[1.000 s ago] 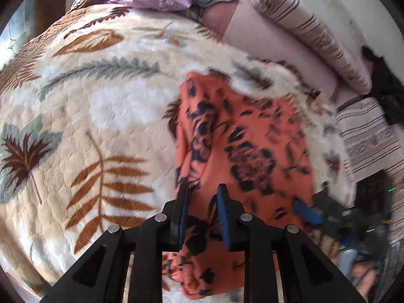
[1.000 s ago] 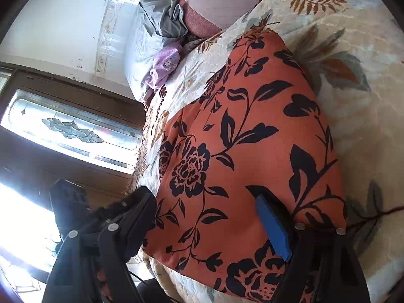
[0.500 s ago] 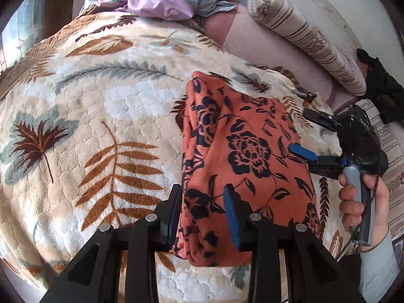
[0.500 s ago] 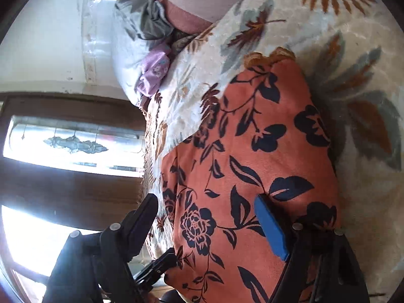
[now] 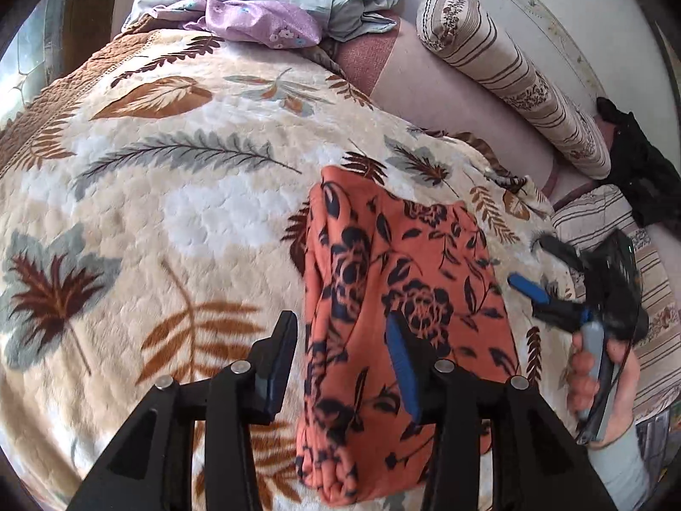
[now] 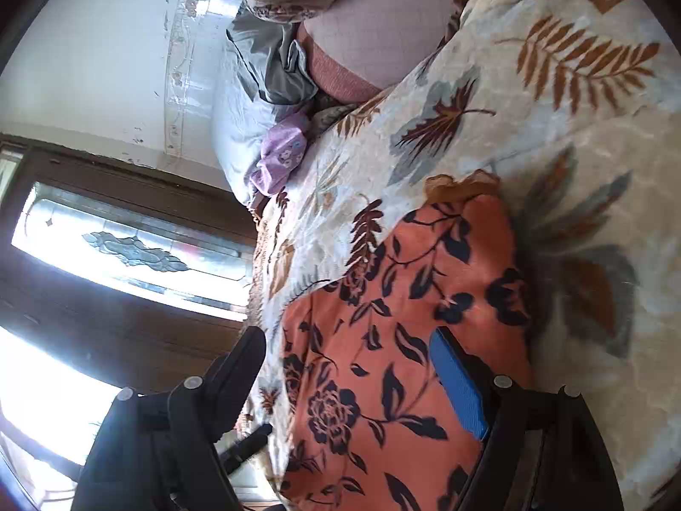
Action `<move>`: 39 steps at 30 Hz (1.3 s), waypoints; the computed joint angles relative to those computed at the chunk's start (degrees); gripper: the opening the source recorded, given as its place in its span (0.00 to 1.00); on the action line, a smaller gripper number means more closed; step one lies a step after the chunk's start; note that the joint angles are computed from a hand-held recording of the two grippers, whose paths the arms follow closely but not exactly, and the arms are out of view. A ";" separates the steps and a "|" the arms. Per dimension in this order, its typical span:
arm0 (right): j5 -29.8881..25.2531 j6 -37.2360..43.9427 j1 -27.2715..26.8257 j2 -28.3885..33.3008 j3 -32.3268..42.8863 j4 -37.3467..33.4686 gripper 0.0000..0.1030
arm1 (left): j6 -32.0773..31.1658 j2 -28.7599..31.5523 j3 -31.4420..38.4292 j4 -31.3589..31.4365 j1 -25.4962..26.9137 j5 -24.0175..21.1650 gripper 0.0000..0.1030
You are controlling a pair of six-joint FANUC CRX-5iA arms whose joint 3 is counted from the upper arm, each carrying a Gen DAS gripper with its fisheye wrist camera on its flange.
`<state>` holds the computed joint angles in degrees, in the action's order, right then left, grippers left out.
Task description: Fold small clothes
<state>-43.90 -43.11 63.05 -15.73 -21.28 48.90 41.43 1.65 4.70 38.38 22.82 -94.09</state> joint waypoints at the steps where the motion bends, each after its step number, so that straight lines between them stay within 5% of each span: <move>1: -2.56 -0.85 1.98 -0.91 -0.62 0.91 0.80 | 1.64 1.94 1.83 -0.25 -1.74 -0.27 0.43; 4: -8.53 -4.23 7.82 -3.47 -2.82 1.24 0.80 | 7.75 6.77 5.32 -0.67 -6.58 0.96 0.43; 7: -10.47 -7.67 11.84 -4.38 -4.70 1.73 0.80 | 15.57 10.98 9.68 -8.28 -10.97 3.34 0.44; 10: -11.39 -8.61 14.23 -4.11 -5.13 1.13 0.80 | 16.96 12.21 9.94 -6.89 -11.05 3.08 0.45; 22: -1.32 -13.58 10.96 -5.61 -9.91 3.24 0.80 | -1.04 -1.63 -5.42 0.43 1.49 -3.38 0.54; 25: -4.94 -12.60 12.41 -3.98 -7.57 2.24 0.80 | -2.66 -5.42 -7.89 -6.80 0.41 1.21 0.54; 30: -15.72 -5.39 17.04 -0.36 0.42 4.27 0.80 | -4.36 -9.99 -12.09 -3.56 4.14 4.09 0.54; 33: -10.16 -1.25 15.65 1.44 2.24 4.92 0.80 | -6.85 -13.03 -14.78 -2.33 6.65 4.91 0.54; 35: -5.88 1.77 13.87 2.95 2.71 -0.26 0.80 | -5.48 -13.49 -14.19 -9.37 4.61 6.99 0.55; 37: -4.87 2.22 13.18 4.37 3.21 -5.74 0.80 | -5.08 -14.21 -15.04 -9.15 5.17 7.73 0.55; 39: -9.06 2.29 14.69 5.69 5.53 -3.53 0.80 | -6.97 -16.22 -16.10 -6.84 7.03 7.87 0.55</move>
<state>-52.96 -40.82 77.74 -10.04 -15.75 45.37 34.47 -14.57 -11.41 31.54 29.85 -86.22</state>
